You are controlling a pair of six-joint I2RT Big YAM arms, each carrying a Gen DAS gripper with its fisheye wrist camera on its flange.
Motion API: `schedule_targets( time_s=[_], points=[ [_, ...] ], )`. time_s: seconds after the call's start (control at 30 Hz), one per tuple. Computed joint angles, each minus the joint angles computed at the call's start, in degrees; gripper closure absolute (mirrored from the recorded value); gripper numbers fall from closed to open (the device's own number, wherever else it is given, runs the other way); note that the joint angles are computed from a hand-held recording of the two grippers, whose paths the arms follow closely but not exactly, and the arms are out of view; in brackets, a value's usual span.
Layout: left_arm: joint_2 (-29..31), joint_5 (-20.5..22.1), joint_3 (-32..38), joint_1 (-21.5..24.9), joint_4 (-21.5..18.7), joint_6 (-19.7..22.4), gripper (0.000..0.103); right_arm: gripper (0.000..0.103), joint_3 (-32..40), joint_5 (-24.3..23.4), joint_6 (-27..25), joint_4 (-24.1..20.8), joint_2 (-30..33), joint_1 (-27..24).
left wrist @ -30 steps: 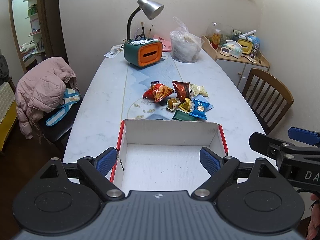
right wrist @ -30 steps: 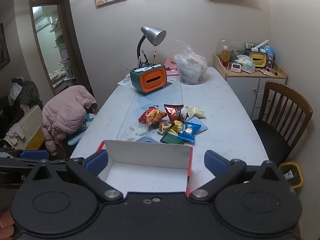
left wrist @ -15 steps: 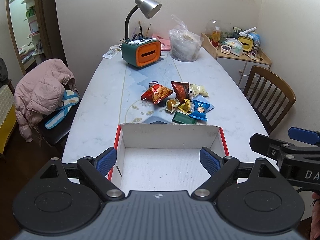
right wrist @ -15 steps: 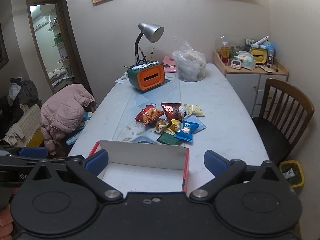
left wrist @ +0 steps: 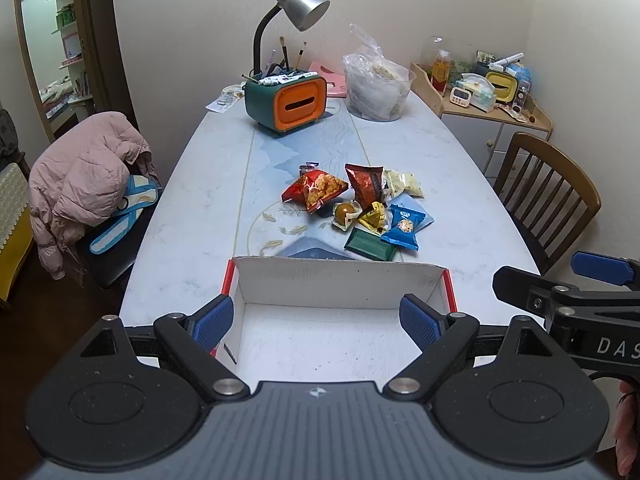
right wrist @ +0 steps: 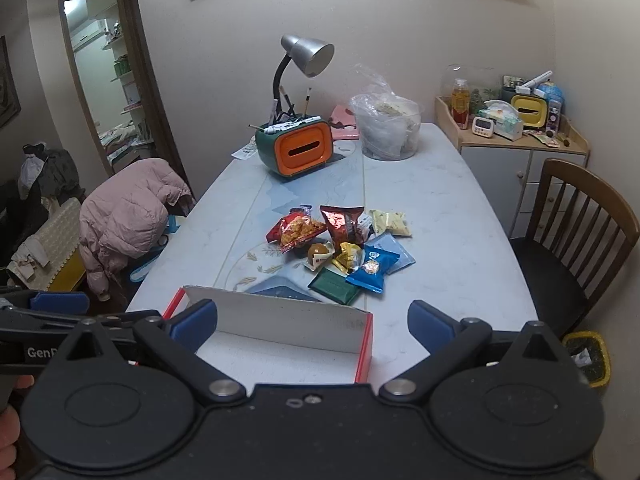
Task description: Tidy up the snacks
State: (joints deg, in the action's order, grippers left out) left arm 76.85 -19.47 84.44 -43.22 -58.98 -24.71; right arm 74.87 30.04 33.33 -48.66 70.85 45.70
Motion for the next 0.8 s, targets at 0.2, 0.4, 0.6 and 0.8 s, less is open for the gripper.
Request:
schedule_targets(
  time_s=[0.2, 0.4, 0.6, 0.8],
  points=[
    [1.40, -0.15, 1.39, -0.08, -0.56, -0.57, 0.013, 0.003, 0.21, -2.00, -2.24, 0.88, 0.04, -1.11],
    [2.04, 0.09, 1.89, 0.01, -1.13, -1.41, 0.013, 0.003, 0.21, -4.20, -3.07, 1.09, -0.12, -2.00],
    [2.30, 0.66, 2.08, 0.11, -1.69, -2.02, 0.013, 0.003, 0.15, -5.15, -3.80, 1.36, -0.27, -2.24],
    [2.42, 0.81, 1.90, 0.31, -1.34, -1.84, 0.013, 0.003, 0.11, -5.29, -3.84, 1.21, -0.18, -2.53]
  ],
)
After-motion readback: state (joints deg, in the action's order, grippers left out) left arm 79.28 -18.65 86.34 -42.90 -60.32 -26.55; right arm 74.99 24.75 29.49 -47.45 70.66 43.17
